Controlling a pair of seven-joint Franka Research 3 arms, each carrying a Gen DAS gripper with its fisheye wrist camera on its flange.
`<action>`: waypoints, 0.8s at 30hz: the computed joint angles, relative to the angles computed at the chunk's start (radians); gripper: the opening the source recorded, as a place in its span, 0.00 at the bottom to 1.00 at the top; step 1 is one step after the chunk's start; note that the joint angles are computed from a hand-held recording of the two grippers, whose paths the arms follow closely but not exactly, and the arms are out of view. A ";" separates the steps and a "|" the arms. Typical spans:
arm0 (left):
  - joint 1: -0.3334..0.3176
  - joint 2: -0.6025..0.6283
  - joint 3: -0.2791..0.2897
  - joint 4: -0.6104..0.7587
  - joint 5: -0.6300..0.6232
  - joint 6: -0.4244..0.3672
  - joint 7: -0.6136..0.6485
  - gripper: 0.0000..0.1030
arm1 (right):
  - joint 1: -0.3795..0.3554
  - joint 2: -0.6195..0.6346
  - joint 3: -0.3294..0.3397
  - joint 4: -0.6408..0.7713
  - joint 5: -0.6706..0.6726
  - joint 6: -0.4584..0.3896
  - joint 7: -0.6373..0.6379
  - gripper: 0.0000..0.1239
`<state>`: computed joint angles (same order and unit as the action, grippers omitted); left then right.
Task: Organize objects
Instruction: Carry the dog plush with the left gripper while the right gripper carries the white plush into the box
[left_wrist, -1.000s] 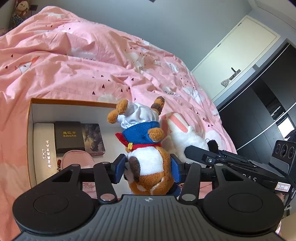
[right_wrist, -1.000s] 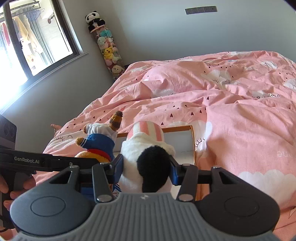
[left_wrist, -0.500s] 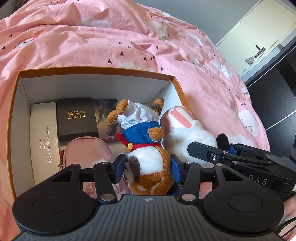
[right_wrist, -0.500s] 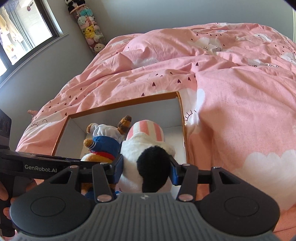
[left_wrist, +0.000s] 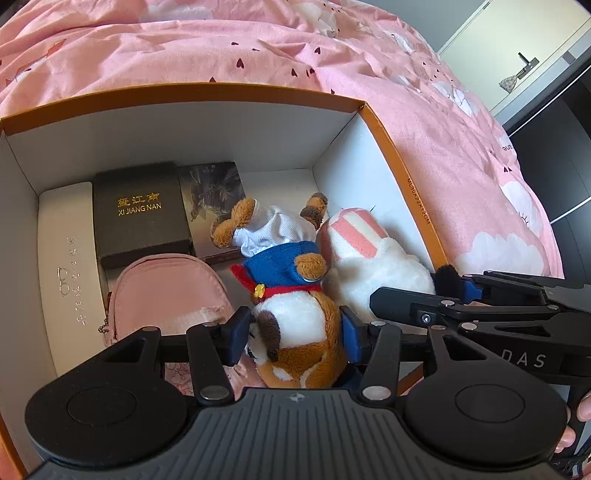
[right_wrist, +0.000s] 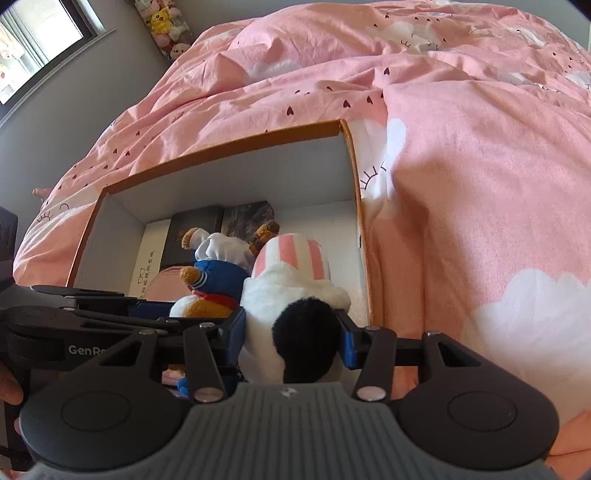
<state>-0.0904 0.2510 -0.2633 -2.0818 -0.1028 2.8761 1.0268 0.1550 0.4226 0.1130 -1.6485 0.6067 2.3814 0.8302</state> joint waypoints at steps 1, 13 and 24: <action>0.007 0.004 -0.007 0.001 -0.010 -0.003 0.012 0.56 | 0.003 0.005 -0.003 0.008 -0.011 -0.012 0.007 0.42; 0.056 0.011 -0.061 -0.020 -0.136 0.034 0.161 0.59 | 0.016 0.048 -0.014 0.081 -0.095 -0.083 0.056 0.43; 0.031 -0.046 -0.042 -0.059 -0.098 0.059 0.199 0.66 | 0.019 0.016 -0.016 0.068 -0.139 -0.063 -0.045 0.47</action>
